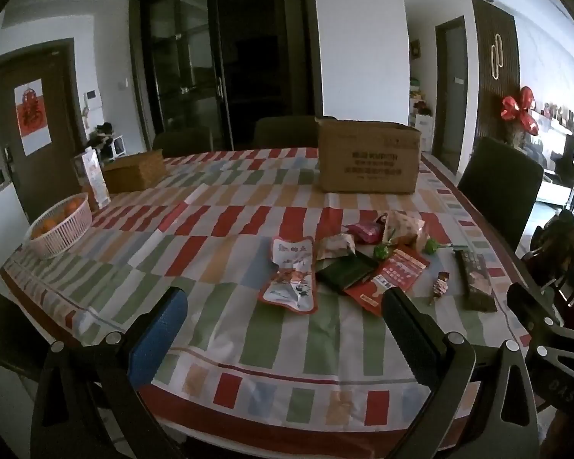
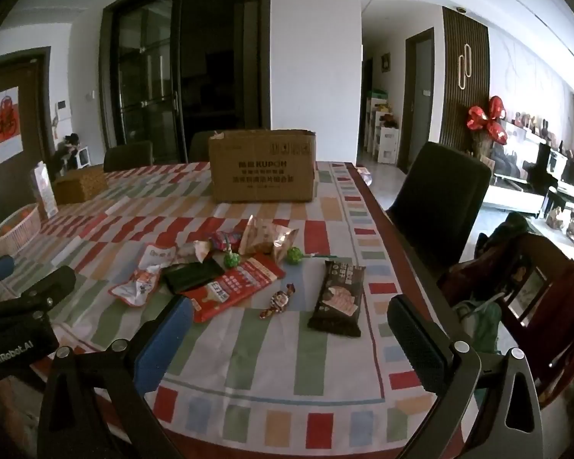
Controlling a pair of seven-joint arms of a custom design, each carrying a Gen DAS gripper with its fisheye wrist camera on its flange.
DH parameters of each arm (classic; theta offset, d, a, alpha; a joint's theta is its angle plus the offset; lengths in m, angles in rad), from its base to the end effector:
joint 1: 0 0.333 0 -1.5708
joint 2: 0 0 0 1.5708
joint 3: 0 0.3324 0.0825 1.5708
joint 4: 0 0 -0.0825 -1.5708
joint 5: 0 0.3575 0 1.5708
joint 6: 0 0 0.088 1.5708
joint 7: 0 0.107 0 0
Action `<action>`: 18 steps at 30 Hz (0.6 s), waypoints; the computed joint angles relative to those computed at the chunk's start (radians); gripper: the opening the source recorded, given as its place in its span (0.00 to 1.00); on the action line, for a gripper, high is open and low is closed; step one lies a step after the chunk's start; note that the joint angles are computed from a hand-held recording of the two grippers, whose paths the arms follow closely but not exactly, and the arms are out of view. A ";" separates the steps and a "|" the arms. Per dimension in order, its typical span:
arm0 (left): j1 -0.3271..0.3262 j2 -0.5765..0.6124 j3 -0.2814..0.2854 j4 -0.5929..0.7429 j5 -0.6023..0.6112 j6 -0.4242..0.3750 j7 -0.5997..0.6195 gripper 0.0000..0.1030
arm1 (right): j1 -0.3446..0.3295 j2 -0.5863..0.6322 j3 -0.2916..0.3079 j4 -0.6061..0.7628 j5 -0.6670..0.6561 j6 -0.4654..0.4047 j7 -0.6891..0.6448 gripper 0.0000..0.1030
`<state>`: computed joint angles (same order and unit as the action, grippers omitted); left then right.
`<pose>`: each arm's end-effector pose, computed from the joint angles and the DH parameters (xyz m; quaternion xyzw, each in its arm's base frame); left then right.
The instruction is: Organize snacks
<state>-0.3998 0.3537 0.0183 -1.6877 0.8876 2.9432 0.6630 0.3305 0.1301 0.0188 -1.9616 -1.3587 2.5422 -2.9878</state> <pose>0.6080 -0.3004 0.5086 -0.5322 0.7029 -0.3520 0.3145 0.5570 0.2152 0.4791 -0.4983 0.7137 -0.4026 0.2834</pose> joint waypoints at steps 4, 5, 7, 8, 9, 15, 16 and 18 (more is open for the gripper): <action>0.000 0.001 -0.004 0.001 -0.008 -0.004 0.017 1.00 | 0.000 0.000 0.000 0.000 0.000 -0.001 -0.001 1.00; -0.004 0.000 0.000 0.002 -0.003 -0.008 0.013 1.00 | 0.001 0.000 0.000 0.001 -0.001 -0.003 0.000 1.00; -0.015 -0.004 0.011 0.000 0.022 -0.014 -0.008 1.00 | 0.001 0.000 0.000 0.001 -0.001 -0.002 -0.001 1.00; -0.015 -0.005 0.011 0.000 0.029 -0.016 -0.014 1.00 | 0.001 0.000 0.000 0.000 -0.002 -0.002 -0.001 1.00; -0.009 -0.005 0.004 0.000 0.027 -0.015 -0.010 1.00 | 0.001 0.000 0.000 0.000 -0.002 -0.002 -0.001 1.00; 0.002 -0.006 -0.009 -0.004 0.022 -0.014 -0.002 1.00 | 0.001 -0.001 0.000 0.000 -0.004 -0.004 0.001 1.00; 0.000 -0.006 -0.007 -0.005 0.025 -0.013 -0.007 1.00 | 0.001 0.000 0.000 0.000 -0.003 -0.004 -0.001 1.00; -0.003 -0.005 -0.005 -0.003 0.031 -0.014 -0.012 1.00 | 0.001 -0.001 0.000 0.000 -0.005 -0.004 0.001 1.00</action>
